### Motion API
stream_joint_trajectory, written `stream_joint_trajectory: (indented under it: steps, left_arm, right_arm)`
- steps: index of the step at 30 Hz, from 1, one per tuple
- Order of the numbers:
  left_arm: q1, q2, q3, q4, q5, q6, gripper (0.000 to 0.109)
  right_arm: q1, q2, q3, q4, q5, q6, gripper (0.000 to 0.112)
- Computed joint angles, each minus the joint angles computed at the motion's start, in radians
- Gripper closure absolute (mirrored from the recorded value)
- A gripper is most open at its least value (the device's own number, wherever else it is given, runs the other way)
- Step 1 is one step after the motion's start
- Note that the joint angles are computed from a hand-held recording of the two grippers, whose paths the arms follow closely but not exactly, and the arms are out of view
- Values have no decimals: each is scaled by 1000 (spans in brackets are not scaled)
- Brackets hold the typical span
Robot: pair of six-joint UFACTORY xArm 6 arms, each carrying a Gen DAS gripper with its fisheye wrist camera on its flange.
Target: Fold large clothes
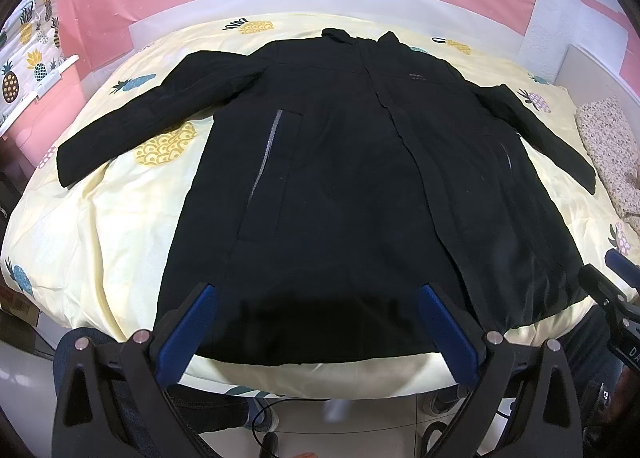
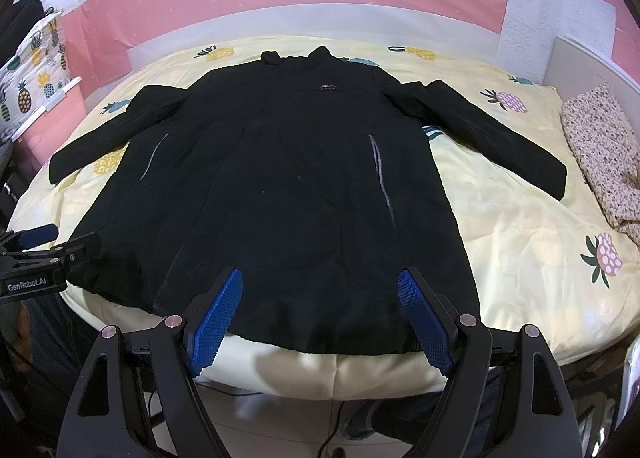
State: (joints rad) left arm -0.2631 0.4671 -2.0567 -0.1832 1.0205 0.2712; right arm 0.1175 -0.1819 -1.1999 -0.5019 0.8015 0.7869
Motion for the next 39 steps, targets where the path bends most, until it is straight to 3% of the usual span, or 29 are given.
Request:
stream_joint_trajectory:
  steps: [39]
  left_arm:
    - [6,11,-18,-10,12,7,7]
  right_arm:
    - [1,-3,4,1,0,1,32]
